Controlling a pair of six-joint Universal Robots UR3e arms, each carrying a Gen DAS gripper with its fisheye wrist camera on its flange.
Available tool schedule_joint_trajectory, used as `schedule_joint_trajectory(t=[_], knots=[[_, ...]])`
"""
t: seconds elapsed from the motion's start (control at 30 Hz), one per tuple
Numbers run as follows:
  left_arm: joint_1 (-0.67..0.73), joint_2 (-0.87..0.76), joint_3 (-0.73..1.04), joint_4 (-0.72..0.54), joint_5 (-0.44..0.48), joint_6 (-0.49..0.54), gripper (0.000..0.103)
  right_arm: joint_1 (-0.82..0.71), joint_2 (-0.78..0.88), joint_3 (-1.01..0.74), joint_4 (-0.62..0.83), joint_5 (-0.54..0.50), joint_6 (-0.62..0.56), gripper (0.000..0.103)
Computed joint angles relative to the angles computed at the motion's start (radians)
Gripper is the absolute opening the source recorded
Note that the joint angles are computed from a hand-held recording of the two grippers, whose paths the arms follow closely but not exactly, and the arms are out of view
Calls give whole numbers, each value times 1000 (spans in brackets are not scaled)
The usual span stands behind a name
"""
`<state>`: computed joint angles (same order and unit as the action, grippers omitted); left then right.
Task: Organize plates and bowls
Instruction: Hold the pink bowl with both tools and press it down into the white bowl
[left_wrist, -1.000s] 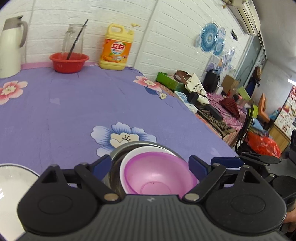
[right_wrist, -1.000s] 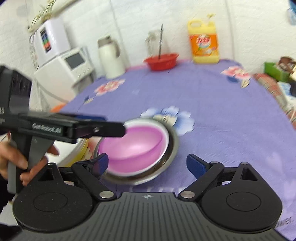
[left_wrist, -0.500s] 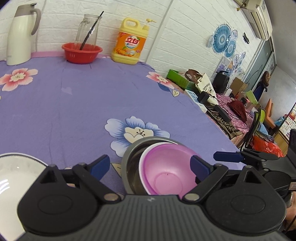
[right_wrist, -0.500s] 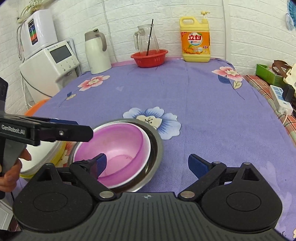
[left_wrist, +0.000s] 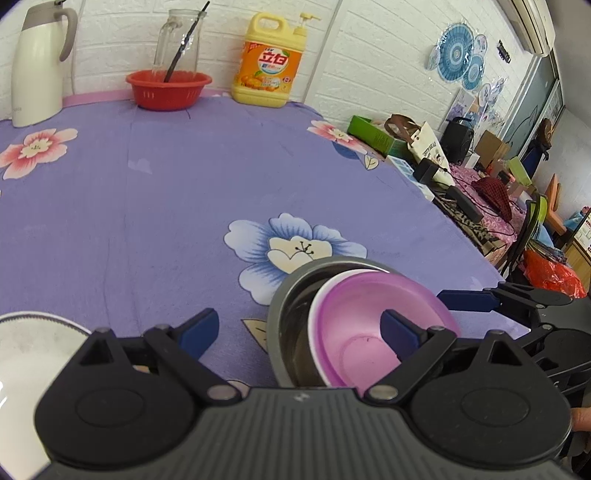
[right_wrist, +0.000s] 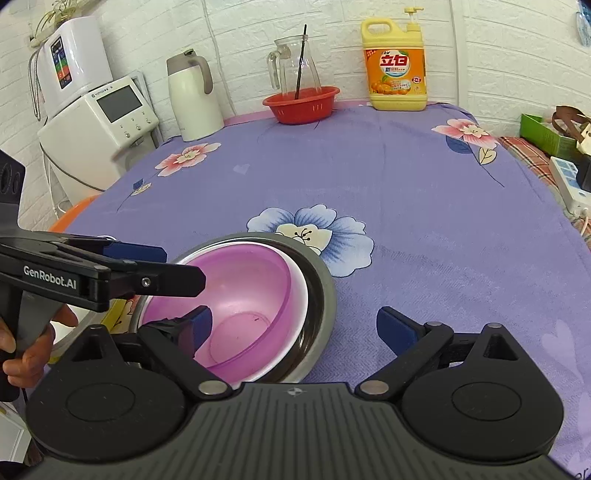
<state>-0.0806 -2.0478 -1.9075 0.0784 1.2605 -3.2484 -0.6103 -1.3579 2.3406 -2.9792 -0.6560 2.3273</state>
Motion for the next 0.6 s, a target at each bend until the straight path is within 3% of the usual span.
schedule_joint_trajectory(t=[0.27, 0.6], knots=[[-25, -47, 64, -39, 40, 14, 93, 30, 57, -28, -43, -23, 36, 103], [-56, -92, 133, -102, 71, 36, 93, 91, 142, -29, -208, -92, 132, 103]])
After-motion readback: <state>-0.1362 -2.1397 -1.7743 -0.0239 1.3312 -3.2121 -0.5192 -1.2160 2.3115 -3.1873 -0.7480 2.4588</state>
